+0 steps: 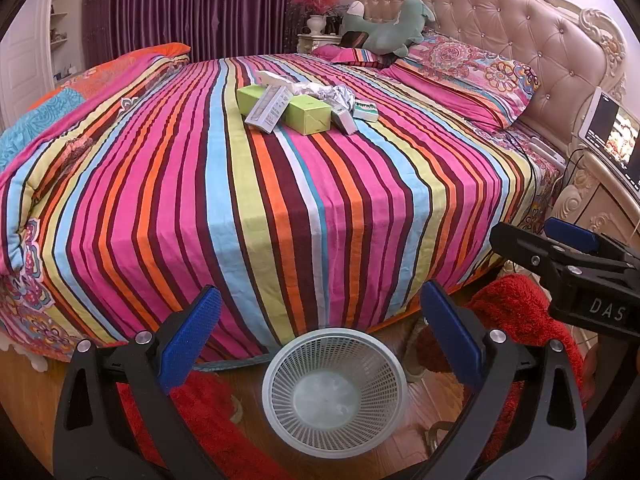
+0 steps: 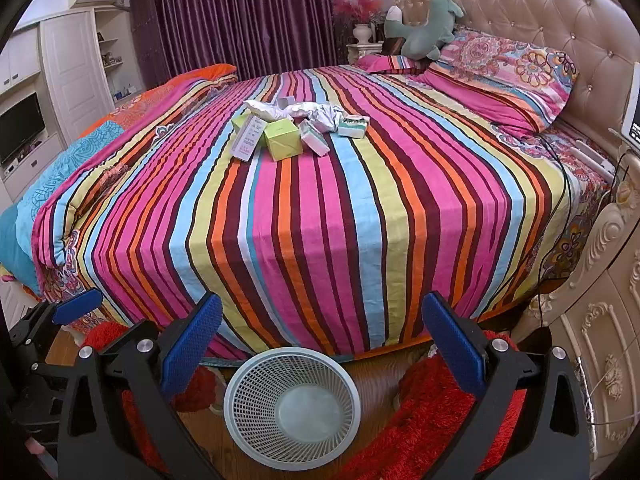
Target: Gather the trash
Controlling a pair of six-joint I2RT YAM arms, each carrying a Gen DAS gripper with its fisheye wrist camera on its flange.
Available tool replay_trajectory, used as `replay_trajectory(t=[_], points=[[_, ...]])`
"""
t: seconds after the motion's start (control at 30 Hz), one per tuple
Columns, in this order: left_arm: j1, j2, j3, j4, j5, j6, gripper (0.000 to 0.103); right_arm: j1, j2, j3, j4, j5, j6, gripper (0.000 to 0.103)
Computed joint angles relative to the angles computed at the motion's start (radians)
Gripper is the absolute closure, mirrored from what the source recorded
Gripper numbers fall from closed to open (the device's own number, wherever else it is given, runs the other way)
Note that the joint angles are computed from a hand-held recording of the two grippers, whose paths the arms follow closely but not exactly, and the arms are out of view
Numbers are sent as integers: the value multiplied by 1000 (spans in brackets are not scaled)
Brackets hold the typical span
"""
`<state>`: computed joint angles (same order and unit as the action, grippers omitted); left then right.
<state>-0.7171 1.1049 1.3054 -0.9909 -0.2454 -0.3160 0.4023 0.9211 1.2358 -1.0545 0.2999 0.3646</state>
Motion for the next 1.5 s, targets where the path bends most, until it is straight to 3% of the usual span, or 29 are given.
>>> replay_trajectory(t=[0.63, 0.93, 1.17, 1.5], points=[[2, 1, 2, -2, 2, -2, 6, 0, 3, 8, -7, -1, 0, 7], [62, 41, 20, 10, 39, 29, 6, -34, 8, -9, 54, -22, -42, 7], [165, 148, 71, 46, 96, 102, 6, -118, 74, -1, 115, -89, -105, 7], [335, 386, 265, 111, 185, 224, 6, -303, 264, 123, 178, -309, -161, 7]])
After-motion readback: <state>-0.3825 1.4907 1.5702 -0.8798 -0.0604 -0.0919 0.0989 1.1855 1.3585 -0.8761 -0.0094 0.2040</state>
